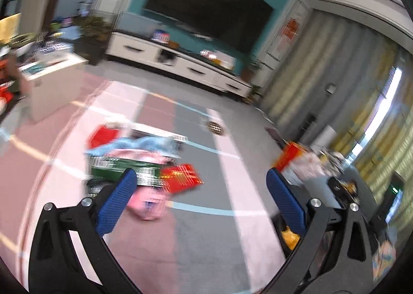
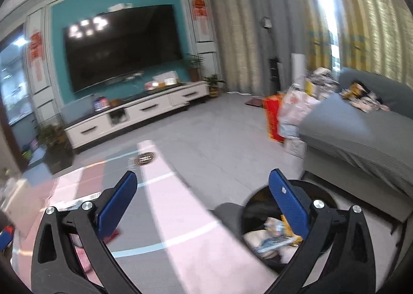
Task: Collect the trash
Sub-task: 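Move both open tools back to the trash pile, then grasp the dark green bag with the left tool while the right tool grasps the pink plastic bag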
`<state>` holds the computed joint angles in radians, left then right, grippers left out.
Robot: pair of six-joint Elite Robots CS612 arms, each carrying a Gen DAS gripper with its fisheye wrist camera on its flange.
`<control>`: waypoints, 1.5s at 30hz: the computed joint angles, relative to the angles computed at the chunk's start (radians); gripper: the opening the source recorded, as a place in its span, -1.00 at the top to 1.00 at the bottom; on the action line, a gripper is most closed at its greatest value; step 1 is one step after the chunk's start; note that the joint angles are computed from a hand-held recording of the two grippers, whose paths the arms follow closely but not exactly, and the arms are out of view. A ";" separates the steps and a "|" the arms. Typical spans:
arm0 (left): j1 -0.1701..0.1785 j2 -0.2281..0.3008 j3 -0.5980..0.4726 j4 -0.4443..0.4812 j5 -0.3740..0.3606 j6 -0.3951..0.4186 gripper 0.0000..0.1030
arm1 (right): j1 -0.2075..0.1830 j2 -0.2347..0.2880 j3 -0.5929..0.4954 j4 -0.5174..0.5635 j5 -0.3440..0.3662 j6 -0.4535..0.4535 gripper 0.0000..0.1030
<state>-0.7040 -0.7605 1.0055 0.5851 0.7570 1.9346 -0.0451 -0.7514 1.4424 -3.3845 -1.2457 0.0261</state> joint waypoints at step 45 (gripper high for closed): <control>0.089 0.004 0.245 -0.133 0.242 -0.236 0.05 | 0.149 0.073 -0.104 0.814 0.398 -0.530 -0.14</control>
